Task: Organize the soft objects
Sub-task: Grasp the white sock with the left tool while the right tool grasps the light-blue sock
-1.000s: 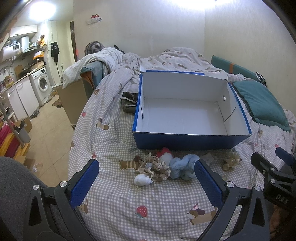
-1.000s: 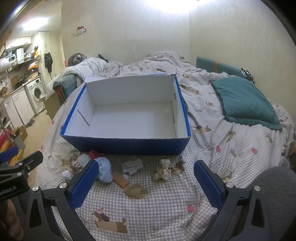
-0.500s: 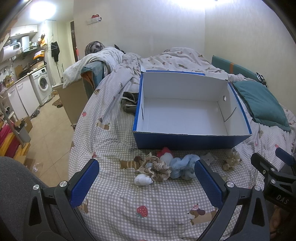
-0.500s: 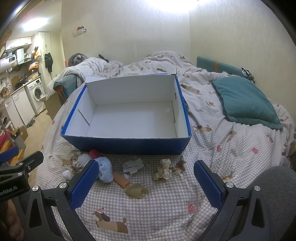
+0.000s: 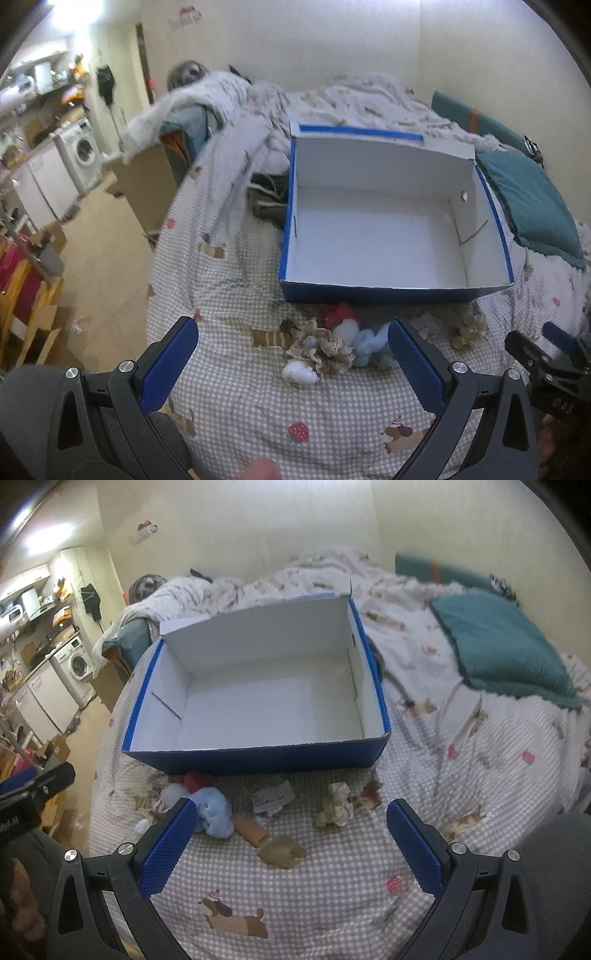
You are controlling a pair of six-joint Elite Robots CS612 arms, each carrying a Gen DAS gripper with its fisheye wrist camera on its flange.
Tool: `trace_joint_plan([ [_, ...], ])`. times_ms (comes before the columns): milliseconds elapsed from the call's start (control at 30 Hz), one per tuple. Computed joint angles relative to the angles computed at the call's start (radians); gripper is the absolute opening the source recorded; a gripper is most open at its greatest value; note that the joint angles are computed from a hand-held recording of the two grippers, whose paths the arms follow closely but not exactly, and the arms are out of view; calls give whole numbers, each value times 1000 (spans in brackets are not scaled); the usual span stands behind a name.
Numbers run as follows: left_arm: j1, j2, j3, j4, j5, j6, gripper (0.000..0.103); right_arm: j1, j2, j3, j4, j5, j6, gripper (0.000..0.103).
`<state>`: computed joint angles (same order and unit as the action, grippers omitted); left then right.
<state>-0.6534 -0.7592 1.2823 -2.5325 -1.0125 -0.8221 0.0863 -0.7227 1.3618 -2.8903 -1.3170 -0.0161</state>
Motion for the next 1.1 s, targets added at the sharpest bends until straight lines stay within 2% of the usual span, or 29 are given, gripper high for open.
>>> trace_joint_plan([
  [133, 38, 20, -58, 102, -99, -28, 103, -8, 26, -82, 184, 46, -11, 103],
  [233, 73, 41, -90, 137, -230, -62, 103, -8, 49, -138, 281, 52, -23, 103],
  [333, 95, 65, -123, 205, -321, -103, 101, -7, 73, -189, 371, 72, -33, 103],
  [467, 115, 103, -157, 254, -436, -125, 81, -4, 110, -262, 501, 134, -59, 103],
  [600, 127, 133, -163, 258, -532, -155, 79, 3, 140, -311, 567, 155, -70, 103],
  [700, 134, 154, -174, 269, -605, -157, 67, 5, 152, -325, 580, 163, -68, 103],
  [800, 135, 169, -187, 283, -632, -145, 56, 6, 160, -330, 588, 162, -60, 103],
  [867, 137, 172, -185, 274, -651, -145, 36, 4, 162, -331, 599, 158, -52, 103],
  [933, 136, 169, -178, 259, -651, -157, 24, 2, 164, -332, 603, 152, -50, 103],
  [1100, 131, 120, -104, 191, -629, -156, 23, 1, 170, -338, 600, 149, -47, 103],
])
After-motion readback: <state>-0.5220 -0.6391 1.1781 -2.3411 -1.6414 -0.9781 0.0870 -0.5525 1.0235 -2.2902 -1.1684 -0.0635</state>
